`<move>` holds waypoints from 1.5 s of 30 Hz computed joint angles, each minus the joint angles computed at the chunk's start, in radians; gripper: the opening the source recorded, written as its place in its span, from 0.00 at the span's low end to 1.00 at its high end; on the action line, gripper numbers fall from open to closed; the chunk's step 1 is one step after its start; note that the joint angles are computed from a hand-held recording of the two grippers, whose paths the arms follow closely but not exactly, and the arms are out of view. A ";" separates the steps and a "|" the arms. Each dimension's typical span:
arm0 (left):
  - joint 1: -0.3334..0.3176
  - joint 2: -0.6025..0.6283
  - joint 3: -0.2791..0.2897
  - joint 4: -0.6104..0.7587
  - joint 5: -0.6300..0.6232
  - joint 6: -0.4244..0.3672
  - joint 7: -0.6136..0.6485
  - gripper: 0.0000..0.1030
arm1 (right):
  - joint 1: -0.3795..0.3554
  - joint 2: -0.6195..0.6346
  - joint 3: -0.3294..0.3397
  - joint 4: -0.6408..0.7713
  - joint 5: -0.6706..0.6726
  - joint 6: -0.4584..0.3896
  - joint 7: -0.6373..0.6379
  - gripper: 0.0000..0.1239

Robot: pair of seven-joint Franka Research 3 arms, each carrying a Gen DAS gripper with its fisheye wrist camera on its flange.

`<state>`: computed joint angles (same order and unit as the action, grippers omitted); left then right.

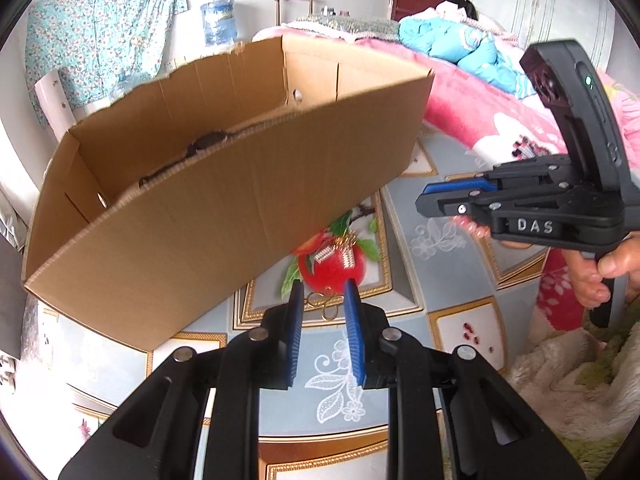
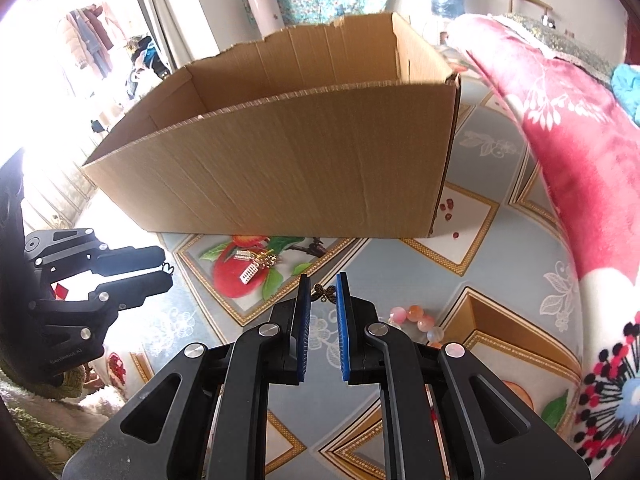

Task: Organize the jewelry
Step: 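Carry the charm with the right tool over the box and open it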

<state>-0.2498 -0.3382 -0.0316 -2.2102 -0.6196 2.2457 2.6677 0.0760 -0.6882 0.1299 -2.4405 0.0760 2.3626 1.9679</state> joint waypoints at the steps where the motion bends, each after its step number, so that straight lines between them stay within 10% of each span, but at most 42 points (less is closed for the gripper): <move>1: -0.002 -0.005 0.006 0.005 -0.012 -0.012 0.003 0.19 | -0.001 -0.008 0.004 0.001 -0.003 0.001 0.004 0.08; 10: -0.012 -0.028 0.053 0.111 -0.172 -0.129 0.078 0.19 | -0.010 -0.056 0.011 0.065 -0.032 0.052 -0.021 0.08; 17: 0.000 0.052 0.019 0.233 -0.252 -0.073 0.092 0.19 | -0.022 0.043 -0.019 0.164 -0.023 0.193 -0.111 0.08; 37: 0.100 0.483 -0.189 0.617 0.215 -0.026 -0.470 0.19 | -0.040 0.333 -0.070 0.356 -0.042 0.116 -0.060 0.12; 45: 0.117 0.474 -0.204 0.602 0.222 0.016 -0.484 0.43 | -0.049 0.314 -0.063 0.346 -0.076 0.123 -0.027 0.25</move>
